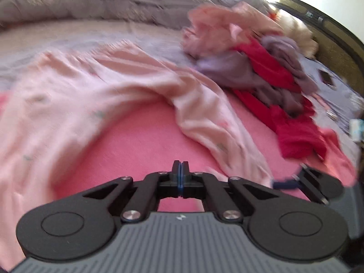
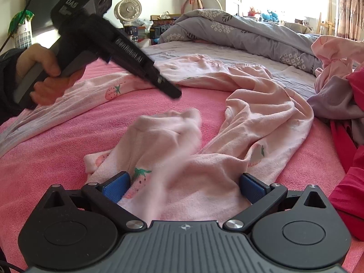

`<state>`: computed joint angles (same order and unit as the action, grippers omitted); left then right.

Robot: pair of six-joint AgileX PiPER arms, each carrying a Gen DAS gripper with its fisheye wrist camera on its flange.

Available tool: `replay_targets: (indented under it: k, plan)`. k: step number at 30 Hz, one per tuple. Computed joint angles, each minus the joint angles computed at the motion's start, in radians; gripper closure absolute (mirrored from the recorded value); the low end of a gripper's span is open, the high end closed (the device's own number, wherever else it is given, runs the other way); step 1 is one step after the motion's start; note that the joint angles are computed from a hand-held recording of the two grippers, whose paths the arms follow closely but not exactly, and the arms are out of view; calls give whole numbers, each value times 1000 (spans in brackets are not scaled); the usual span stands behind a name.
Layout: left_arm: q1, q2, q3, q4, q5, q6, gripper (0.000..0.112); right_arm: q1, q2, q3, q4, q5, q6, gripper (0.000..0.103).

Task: Fold clothes
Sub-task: 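Pull the pinched fabric with the left gripper to tuck the fold, then open the left gripper and release the pants fabric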

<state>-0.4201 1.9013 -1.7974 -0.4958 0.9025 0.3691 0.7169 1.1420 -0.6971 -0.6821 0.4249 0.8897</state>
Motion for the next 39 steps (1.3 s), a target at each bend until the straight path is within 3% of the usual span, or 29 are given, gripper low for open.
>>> replay_targets:
  k: [3, 7, 12, 15, 17, 19, 22, 24, 27, 29, 33, 35, 37, 39]
  plan:
    - [53, 52, -101, -64, 76, -17, 112, 3, -3, 0, 0, 3, 2, 0]
    - [72, 49, -80, -105, 158, 76, 112, 5, -7, 2, 4, 6, 1, 0]
    - [52, -57, 101, -130, 147, 184, 112, 14, -11, 2, -11, 17, 14, 0]
    - [39, -130, 198, -152, 117, 255, 112, 63, -15, -2, -105, 75, 119, 0]
    - [12, -185, 271, -134, 67, 296, 112, 119, -28, -1, -171, 137, 204, 5]
    - [-13, -215, 325, -114, 36, 313, 112, 157, -56, 10, -162, 165, 233, 26]
    - [-21, -226, 382, -123, 20, 327, 112, 253, -104, 25, -179, 247, 334, 49]
    - [-9, -243, 422, -161, 1, 354, 112, 312, -130, 21, -161, 299, 355, 57]
    - [34, -267, 453, -264, -10, 411, 109, 386, -151, -17, -87, 378, 290, 61]
    - [32, -274, 467, -277, -45, 423, 95, 428, -156, -53, -64, 435, 252, 61]
    - [-29, -265, 512, -219, -119, 444, 92, 506, -149, -139, -190, 586, 324, 58]
    - [-55, -300, 586, -235, -209, 511, 92, 431, -104, -206, -190, 574, 247, 63]
    - [-71, -322, 614, -220, -246, 523, 91, 323, -31, -278, -145, 511, 128, 84]
    - [-71, -334, 641, -246, -269, 558, 91, 198, 61, -350, -31, 412, -36, 87]
